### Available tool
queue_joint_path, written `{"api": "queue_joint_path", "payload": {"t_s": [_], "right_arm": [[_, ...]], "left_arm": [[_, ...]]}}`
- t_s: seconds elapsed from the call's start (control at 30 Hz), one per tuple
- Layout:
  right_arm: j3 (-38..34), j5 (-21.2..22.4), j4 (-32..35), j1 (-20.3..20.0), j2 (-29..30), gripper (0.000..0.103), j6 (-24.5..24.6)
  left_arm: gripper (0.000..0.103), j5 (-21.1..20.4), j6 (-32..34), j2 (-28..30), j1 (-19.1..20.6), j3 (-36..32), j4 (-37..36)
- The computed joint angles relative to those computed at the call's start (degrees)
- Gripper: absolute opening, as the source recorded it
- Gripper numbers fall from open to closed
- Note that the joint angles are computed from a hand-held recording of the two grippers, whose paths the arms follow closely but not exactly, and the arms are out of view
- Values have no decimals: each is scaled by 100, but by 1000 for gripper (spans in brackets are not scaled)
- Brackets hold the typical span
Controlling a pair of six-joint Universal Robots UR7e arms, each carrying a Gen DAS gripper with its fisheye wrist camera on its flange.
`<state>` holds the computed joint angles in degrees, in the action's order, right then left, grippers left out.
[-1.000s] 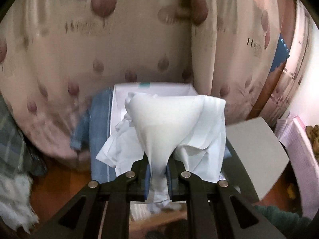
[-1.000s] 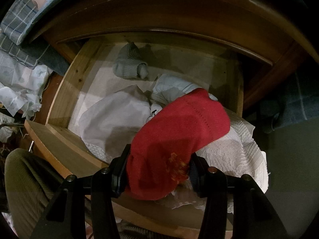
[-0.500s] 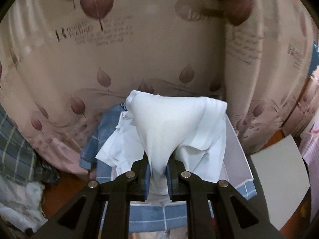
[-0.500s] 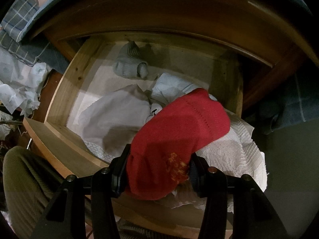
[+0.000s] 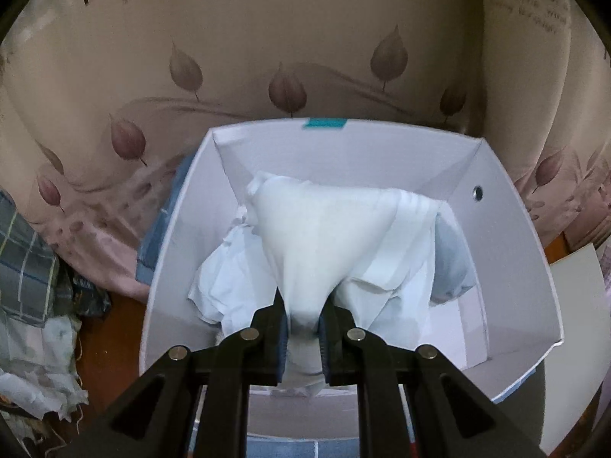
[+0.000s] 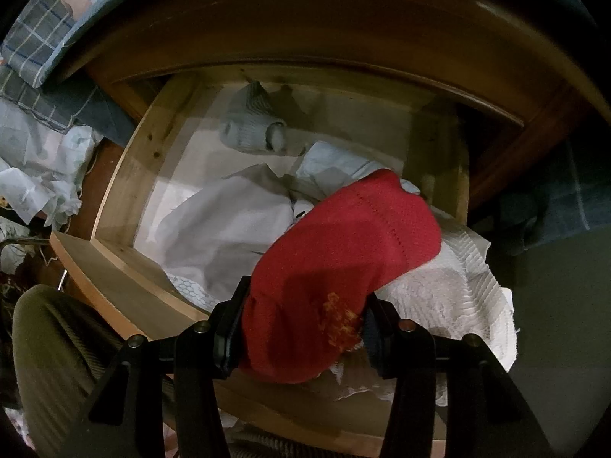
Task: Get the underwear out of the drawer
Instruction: 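Carry the white underwear with the left tool into the white box and release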
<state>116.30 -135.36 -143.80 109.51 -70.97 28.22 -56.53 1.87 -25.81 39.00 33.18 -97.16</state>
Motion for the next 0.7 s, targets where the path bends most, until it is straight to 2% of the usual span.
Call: {"api": "queue_joint_path", "payload": {"t_s": [0.3, 0.33, 0.7], "right_arm": [[-15, -13, 20, 10, 7, 48, 0], [-15, -13, 20, 10, 7, 48, 0], [-16, -6, 21, 8, 2, 48, -7]], "left_arm": [[15, 37, -120, -68, 17, 274, -183], [18, 61, -119, -75, 10, 299, -209], [28, 88, -11, -271, -39, 656, -525]]}}
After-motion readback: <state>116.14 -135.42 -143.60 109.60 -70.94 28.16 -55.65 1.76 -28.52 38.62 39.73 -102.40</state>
